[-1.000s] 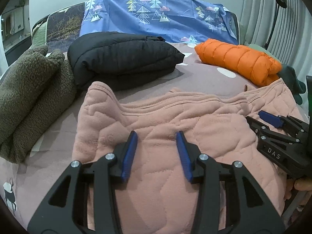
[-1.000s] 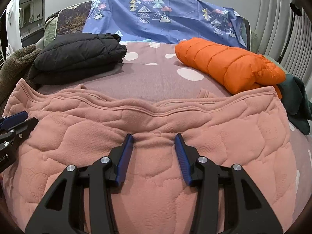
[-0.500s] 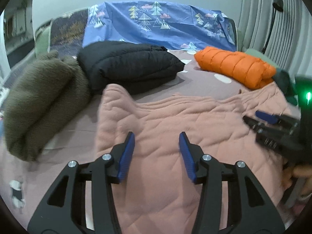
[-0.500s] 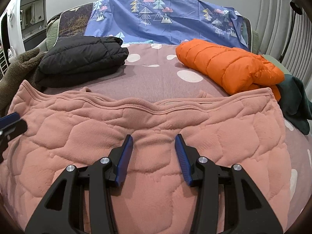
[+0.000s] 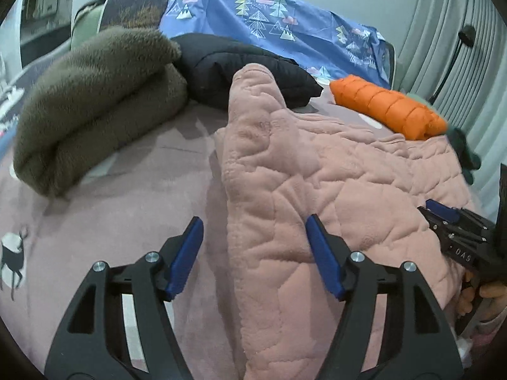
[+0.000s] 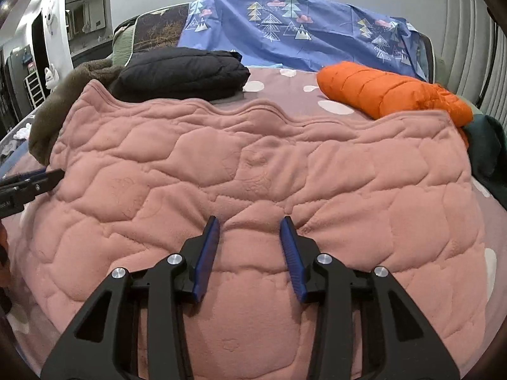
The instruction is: Fold large clothes
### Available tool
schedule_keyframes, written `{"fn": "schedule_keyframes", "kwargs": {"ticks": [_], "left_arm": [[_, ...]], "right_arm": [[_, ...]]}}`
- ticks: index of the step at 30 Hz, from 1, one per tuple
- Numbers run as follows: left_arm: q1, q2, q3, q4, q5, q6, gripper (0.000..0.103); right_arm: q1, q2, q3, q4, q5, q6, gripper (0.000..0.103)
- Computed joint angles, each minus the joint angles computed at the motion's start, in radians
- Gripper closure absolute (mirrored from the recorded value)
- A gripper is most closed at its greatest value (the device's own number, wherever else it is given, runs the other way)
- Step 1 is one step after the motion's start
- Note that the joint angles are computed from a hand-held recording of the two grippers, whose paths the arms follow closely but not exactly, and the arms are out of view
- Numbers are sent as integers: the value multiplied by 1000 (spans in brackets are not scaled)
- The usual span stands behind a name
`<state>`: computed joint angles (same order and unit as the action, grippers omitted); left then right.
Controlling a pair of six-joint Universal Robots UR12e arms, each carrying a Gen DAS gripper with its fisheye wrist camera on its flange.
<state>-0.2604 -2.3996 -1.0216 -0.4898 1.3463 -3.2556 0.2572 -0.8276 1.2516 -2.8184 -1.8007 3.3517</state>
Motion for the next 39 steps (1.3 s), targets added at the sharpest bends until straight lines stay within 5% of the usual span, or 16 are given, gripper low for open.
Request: {"fn": "schedule_keyframes", "kwargs": {"ticks": [4,7,11,17,24,31,33,39], "left_arm": [[2,26,-38,21,-8,35,41],[8,39,-67,14,-33,54,41],[20,30,-69,1,-90,-15,39],[17,63,-121,9,-57,35,36],[45,110,-212,-6,-136,19,34],[21,152,-285,116,82,8,29],[15,165,-309,140,124,21,29],[18,183,-347,216,84,-32,28]], "right_arm": [[2,-57,75,-63,54,2,67],[6,-49,83,15,45,-30,66],[0,-42,75,8,59,-26,66],[27,-91,141,-3,32,-87,65],[9,-110,194,-52,93,-46,61],[12,-133,243,-163,106,-51,58],[16,-134,251,-200,121,-61,49],[22,-126,238,-196,133,-66,49]]}}
